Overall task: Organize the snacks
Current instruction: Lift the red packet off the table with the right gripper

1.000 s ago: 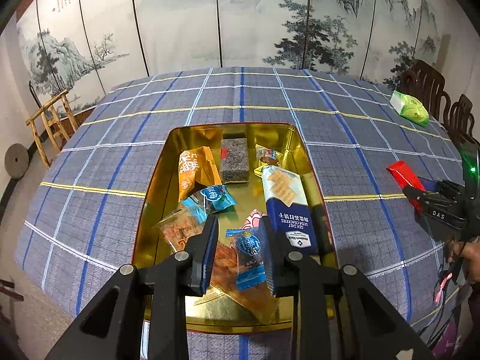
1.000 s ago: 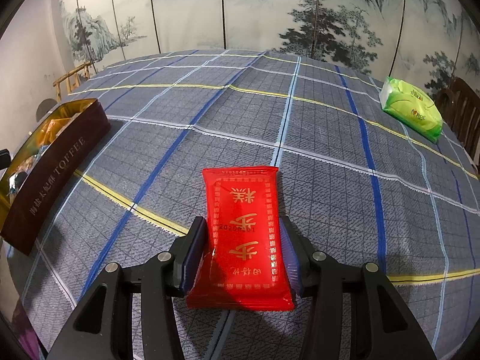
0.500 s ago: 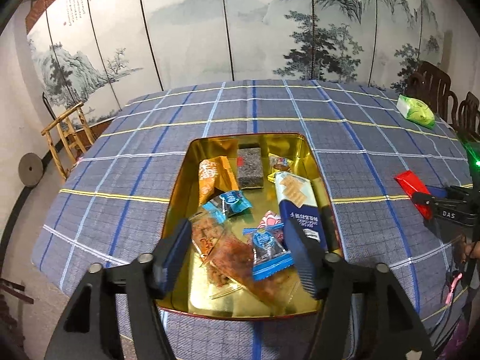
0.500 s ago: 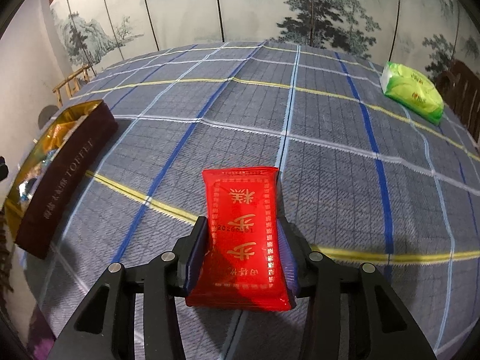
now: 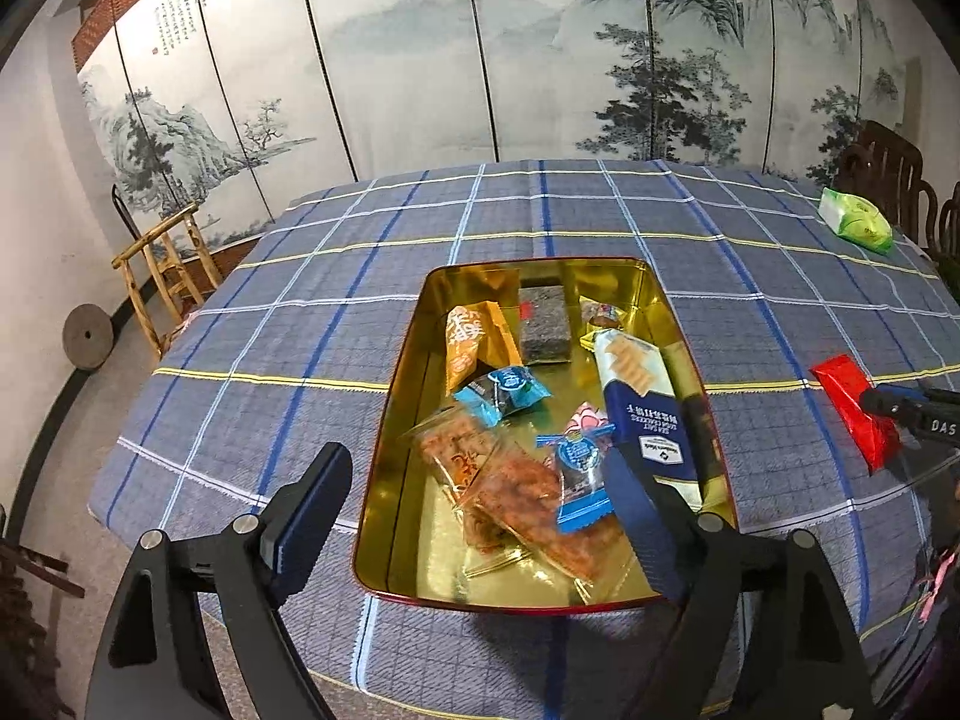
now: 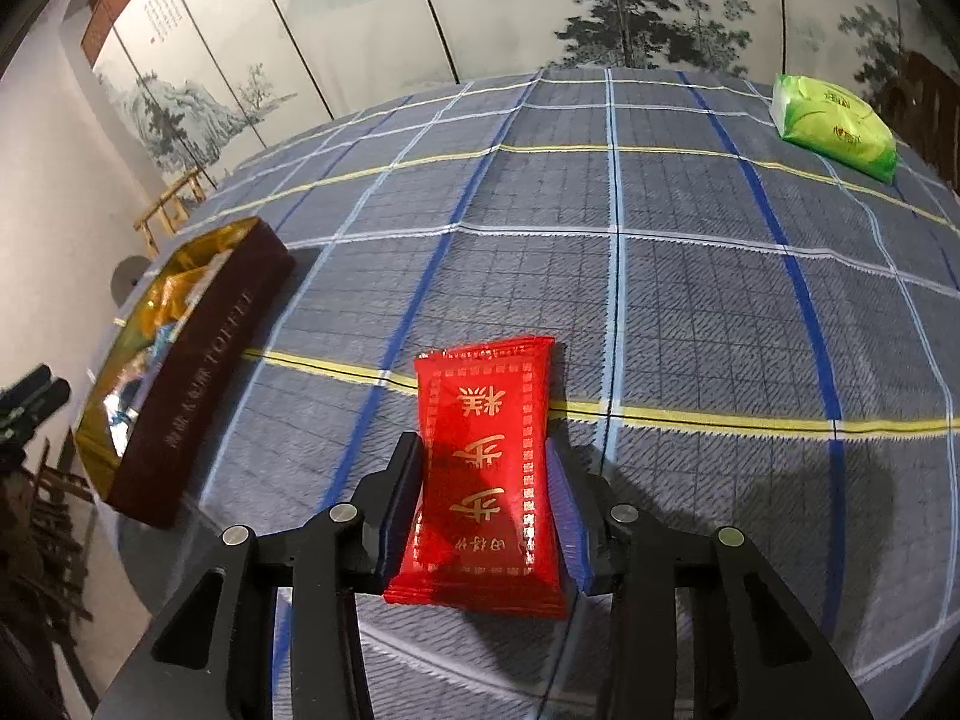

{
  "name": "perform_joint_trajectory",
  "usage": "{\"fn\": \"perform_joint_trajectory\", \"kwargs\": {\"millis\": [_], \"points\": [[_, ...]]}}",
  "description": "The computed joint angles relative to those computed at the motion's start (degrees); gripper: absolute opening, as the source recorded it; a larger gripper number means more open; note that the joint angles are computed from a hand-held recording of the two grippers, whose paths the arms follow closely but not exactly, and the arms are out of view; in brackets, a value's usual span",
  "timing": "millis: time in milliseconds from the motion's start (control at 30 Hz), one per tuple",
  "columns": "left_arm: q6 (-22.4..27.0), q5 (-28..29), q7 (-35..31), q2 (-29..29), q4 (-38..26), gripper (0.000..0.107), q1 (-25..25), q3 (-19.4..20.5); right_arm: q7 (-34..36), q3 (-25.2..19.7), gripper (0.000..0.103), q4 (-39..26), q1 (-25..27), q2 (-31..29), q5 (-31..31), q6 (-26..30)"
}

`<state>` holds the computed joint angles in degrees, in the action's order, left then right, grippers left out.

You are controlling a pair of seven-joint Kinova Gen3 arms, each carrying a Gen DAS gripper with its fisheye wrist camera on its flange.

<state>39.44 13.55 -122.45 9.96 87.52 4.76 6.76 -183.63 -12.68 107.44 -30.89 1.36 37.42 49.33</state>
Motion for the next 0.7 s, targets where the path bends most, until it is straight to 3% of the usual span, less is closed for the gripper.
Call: {"fn": "perform_joint_trajectory", "kwargs": {"millis": [333,400,467,500,700], "points": [[0.1,0.6,-0.3,-0.4,0.5,0.086,-0.8,-0.3,0.9,-0.3,0.040,-1.5,-0.5,0.2,-0.4,2.1],[0.4,0.3,-0.2,-0.4,0.5,0.087,-0.7,-0.3,2.5,-0.2,0.044,-2.0,-0.3,0.2,-1.6,2.4],[1.0,0.2,-0.2,-0.3,0.4,0.087,-0.7,-0.4,4.1,-0.4,0.066,-4.3,-1.1,2.0,-1.4,5.9],[1.1,0.2,-0.2,-0.3,0.4,0.087,-0.6,-0.4,4.8,-0.4,0.070,-5.3,-1.7,2.9,-1.1,7.8],[2.1,-0.6,0.5,0.0,0.0,0.087,-0.1,-0.4,10.9,1.5,0.070,-8.5,-1.8,5.9,-4.1,9.4]]}}
